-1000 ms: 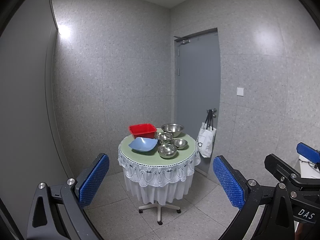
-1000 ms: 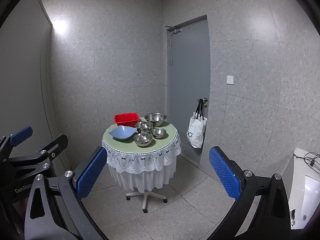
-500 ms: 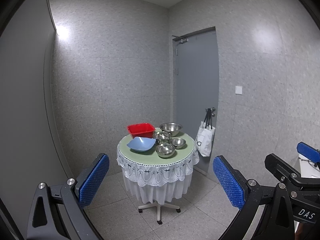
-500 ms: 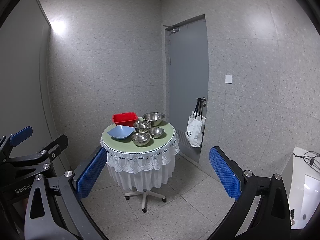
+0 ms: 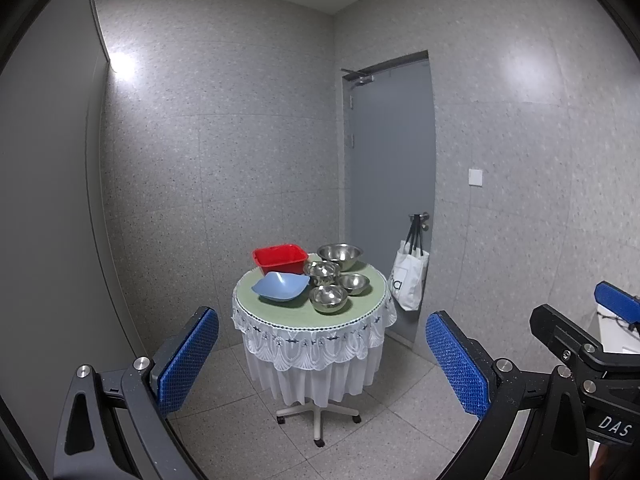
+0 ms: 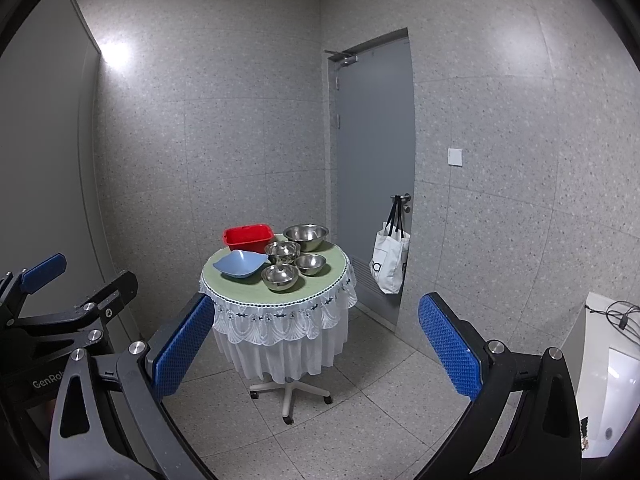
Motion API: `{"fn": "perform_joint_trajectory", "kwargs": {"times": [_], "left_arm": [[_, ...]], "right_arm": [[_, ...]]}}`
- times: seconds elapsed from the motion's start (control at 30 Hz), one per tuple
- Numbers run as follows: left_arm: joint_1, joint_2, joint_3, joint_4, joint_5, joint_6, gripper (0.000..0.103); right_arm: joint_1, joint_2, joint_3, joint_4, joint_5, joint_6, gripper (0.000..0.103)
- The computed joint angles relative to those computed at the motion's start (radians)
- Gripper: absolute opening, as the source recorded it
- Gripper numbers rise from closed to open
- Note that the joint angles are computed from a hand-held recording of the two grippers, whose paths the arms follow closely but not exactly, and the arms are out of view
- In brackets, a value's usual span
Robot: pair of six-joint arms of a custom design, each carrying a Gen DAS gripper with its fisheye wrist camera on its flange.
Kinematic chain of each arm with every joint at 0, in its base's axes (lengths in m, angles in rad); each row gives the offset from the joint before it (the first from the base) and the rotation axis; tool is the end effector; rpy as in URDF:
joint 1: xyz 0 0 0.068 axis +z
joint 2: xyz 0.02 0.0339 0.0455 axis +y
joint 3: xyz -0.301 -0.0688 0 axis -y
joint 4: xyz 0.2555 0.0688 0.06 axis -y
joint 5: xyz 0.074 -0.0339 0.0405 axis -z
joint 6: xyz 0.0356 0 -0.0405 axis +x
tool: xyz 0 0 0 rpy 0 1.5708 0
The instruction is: Organize plates and bowls
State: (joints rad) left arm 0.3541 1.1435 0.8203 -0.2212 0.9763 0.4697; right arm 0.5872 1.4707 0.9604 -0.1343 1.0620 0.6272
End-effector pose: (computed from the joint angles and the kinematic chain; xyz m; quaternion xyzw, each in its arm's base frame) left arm 0.2325 0.0545 0.3145 0.2743 0.7548 -0.2008 0.5609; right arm 0.2796 0.1487 0.2857 0.2416 0.7668 -0.1523 0.5749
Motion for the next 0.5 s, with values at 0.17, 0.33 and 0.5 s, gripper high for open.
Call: {"fn": "perform_joint_trajectory", "kwargs": {"times": [0.17,0.33,0.5], "left_arm": [[-0.007,0.007,0.001,0.003,-0.006,0.007,0.103],[-0.011,0.008,0.004,0.001,-0.012,0.006,0.102],[-0.018,0.004,0.011,-0.012,-0.021,0.009,0.103]], "right_arm": [[-0.002,-0.007,-0.006,0.0,0.0,0.005,0.103],[-0.004,-0.004,0.0,-0.007,-0.004,0.011,0.103],[-0.01,-0.006,-0.005,-0.001,-0.012,0.01,0.103]]}}
